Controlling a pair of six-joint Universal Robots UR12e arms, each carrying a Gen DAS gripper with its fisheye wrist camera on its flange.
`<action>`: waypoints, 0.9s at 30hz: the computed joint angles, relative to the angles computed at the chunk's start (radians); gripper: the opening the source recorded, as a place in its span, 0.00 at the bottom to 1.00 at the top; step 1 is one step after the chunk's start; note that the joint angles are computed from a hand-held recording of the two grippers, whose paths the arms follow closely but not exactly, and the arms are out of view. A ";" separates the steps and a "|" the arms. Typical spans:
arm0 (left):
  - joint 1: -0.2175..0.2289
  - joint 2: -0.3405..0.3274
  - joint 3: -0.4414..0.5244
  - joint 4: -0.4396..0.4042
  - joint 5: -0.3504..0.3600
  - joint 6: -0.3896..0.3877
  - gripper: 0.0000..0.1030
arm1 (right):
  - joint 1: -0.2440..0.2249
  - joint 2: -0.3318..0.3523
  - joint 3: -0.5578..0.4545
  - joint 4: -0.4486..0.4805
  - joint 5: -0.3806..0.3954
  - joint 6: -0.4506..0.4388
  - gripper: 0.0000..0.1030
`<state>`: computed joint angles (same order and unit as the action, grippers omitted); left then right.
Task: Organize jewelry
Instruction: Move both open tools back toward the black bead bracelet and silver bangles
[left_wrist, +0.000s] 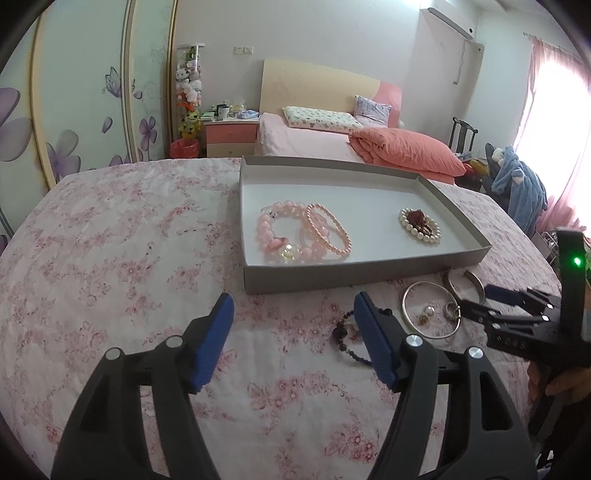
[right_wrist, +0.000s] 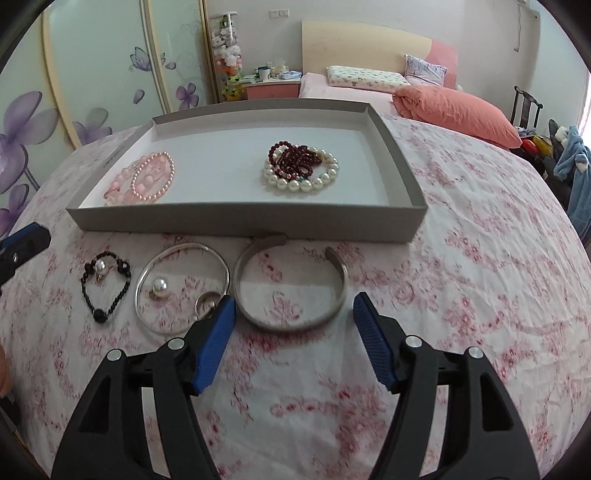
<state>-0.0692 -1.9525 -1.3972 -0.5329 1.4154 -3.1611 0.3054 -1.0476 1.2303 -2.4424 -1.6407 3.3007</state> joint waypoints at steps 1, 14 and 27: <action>-0.001 0.001 -0.001 -0.003 -0.003 0.005 0.66 | 0.001 0.005 -0.008 0.006 -0.005 -0.001 0.65; -0.016 -0.005 0.006 -0.062 -0.026 0.076 0.76 | 0.000 0.024 -0.045 0.029 -0.026 0.013 0.65; -0.035 -0.039 0.048 -0.129 -0.024 0.090 0.54 | -0.008 -0.005 0.010 0.000 -0.021 0.023 0.65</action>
<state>-0.1045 -1.9912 -1.3494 -0.6620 1.3915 -3.0712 0.2970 -1.0525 1.2401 -2.4423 -1.6622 3.3241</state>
